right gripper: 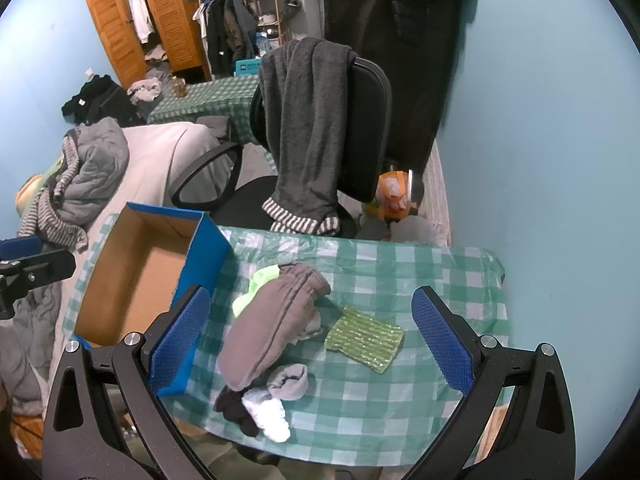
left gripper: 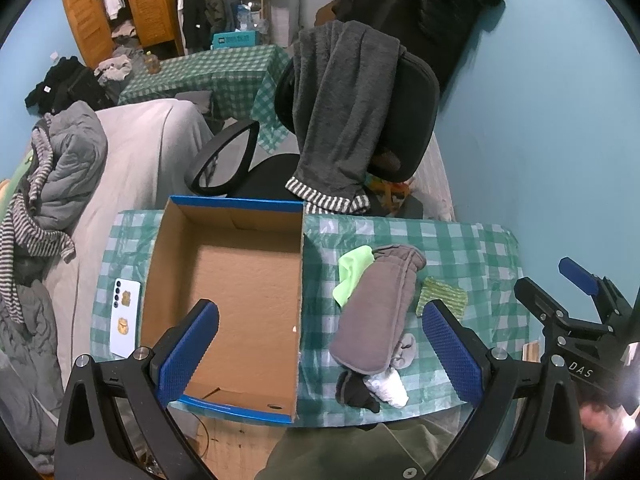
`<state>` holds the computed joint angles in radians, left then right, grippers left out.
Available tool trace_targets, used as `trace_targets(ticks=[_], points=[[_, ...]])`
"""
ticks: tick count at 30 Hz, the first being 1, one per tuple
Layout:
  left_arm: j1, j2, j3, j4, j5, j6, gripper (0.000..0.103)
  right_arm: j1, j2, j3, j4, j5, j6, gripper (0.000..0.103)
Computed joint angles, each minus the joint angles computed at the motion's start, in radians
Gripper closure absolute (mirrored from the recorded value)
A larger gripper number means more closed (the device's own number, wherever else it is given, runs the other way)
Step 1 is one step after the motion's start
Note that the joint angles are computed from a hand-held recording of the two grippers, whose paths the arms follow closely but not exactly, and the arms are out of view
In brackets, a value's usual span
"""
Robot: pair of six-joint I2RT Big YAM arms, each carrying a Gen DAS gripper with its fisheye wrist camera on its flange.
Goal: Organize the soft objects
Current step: 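Lower the left tool onto the grey mitten while the right tool approaches the green scrubber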
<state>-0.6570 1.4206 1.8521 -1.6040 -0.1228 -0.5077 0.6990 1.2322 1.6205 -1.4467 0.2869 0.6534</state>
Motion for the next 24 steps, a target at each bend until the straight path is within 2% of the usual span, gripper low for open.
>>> trace_targets(ticks=[9, 24], points=[[-0.019, 0.036, -0.019, 0.0, 0.002, 0.016, 0.0, -0.052, -0.033, -0.073, 0.013, -0.045, -0.046, 0.002], [-0.037, 0.133, -0.077, 0.048, 0.108, 0.063, 0.0, -0.208, -0.065, -0.224, 0.039, -0.145, -0.164, 0.002]])
